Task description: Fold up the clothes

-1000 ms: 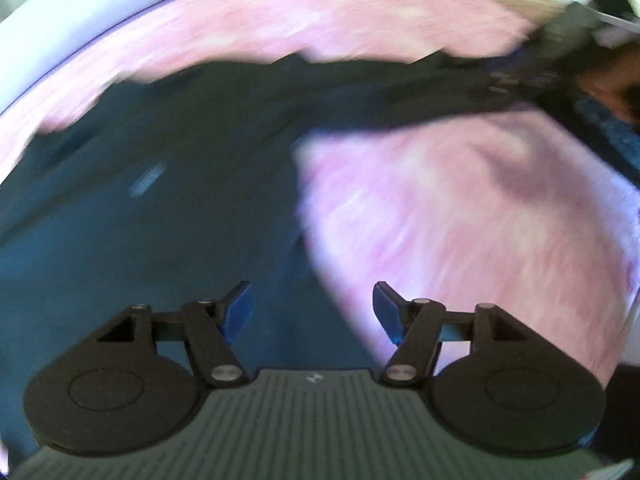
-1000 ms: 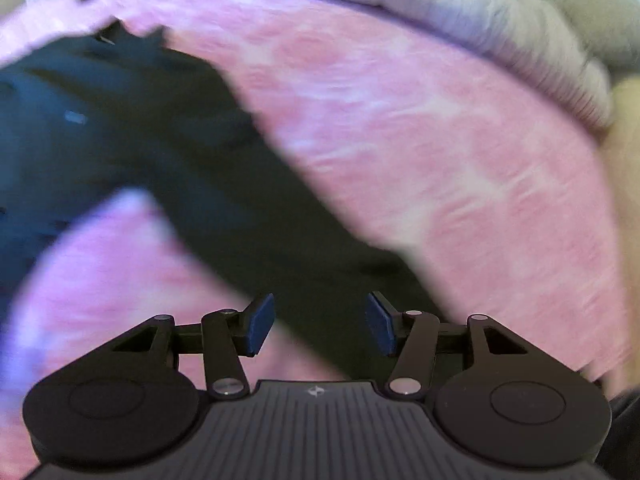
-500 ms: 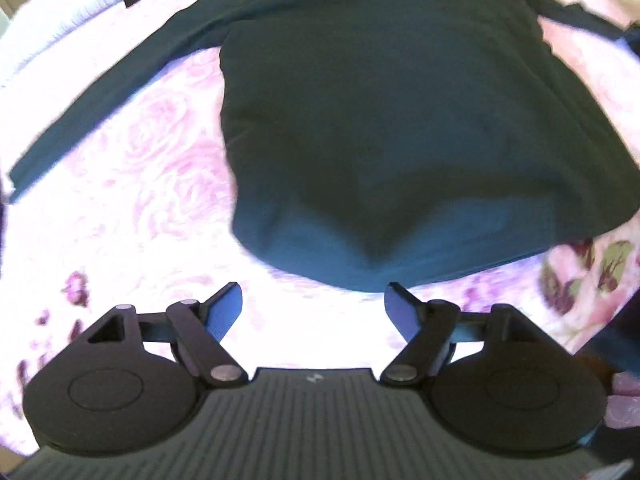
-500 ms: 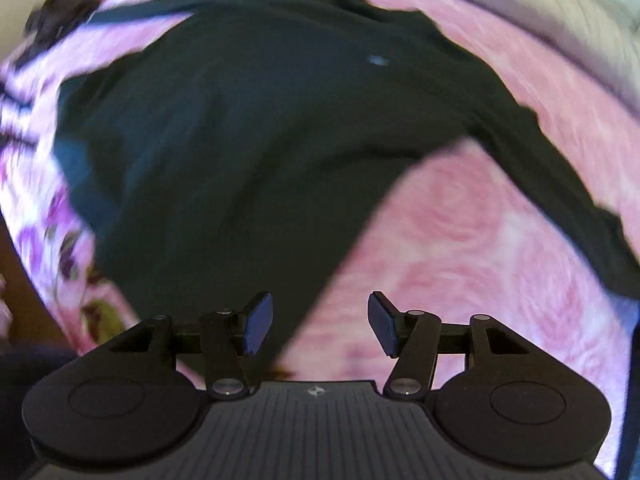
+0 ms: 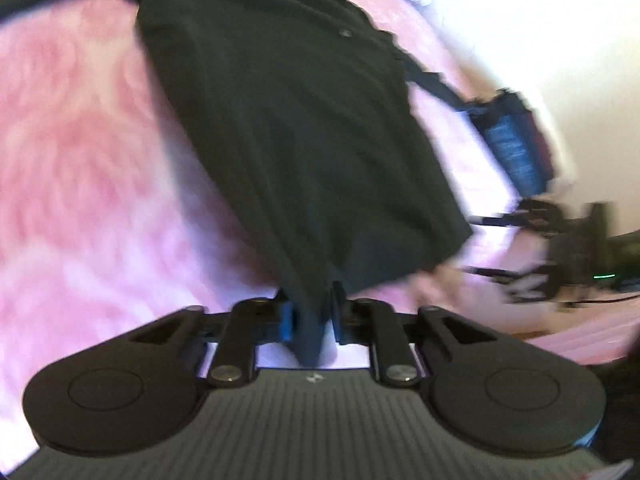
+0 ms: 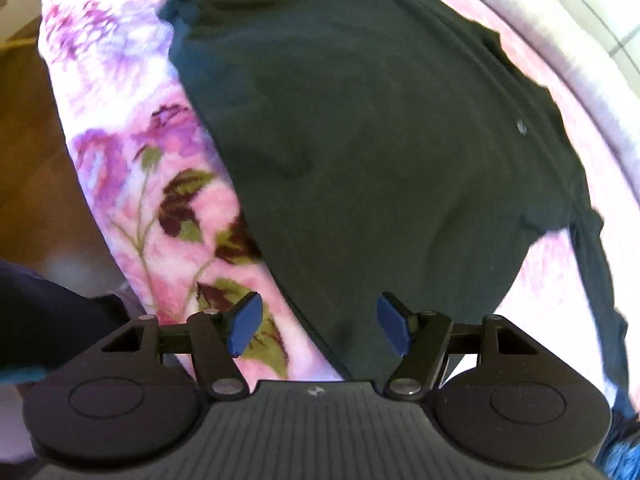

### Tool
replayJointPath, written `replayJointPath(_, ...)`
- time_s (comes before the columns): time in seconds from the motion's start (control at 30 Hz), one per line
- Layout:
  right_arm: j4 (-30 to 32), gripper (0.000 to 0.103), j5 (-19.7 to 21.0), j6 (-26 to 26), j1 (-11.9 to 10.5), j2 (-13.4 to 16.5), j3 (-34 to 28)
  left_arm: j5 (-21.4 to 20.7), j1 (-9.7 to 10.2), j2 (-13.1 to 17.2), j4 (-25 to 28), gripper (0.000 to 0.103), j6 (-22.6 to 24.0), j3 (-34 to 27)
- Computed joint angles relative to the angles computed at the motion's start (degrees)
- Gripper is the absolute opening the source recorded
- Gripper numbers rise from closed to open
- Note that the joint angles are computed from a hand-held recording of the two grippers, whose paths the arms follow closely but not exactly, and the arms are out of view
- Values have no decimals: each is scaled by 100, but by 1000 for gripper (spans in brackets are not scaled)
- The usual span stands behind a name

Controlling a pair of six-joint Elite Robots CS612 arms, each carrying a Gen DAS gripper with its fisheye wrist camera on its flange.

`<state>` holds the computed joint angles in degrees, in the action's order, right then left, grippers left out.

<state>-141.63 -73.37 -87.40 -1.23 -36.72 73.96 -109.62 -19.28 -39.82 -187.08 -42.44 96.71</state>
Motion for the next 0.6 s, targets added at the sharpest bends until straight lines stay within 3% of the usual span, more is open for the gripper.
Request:
replayJointPath(0.03,-127,66,51,-92,-6,4,47,20,-17,-97,-54,8,-134,129)
replayJointPath(0.13,-597,67,275,-378,-53,22,220,735,-158,-362,-8,10,-633,499)
replayJointPath(0.17,-770,69,385,-484,-70,42,287,1023,-215,-405,75,17,-753,562)
replayJointPath(0.2,-873,69,480,-613,-85,64,341,1254,-268,-428,142,32,-864,605)
replayJointPath(0.27,-1155,69,607,-847,-118,114,465,1409,-334,-377,119,51,-1036,600)
replayJointPath(0.3,-1317,69,729,-924,-159,130,524,1448,-361,-336,83,54,-1108,594)
replayJointPath(0.47,-1983,71,1110,-1155,-336,179,735,1573,-440,-167,34,51,-1563,515)
replayJointPath(0.5,-2137,71,1089,-1179,-366,196,759,1584,-447,-151,-52,33,-1700,532)
replayJointPath(0.57,-2480,71,1053,-1217,-425,260,773,1516,-436,-123,-257,10,-1927,570)
replayJointPath(0.6,-2599,71,1072,-1207,-451,299,750,1554,-442,-127,-238,10,-2002,577)
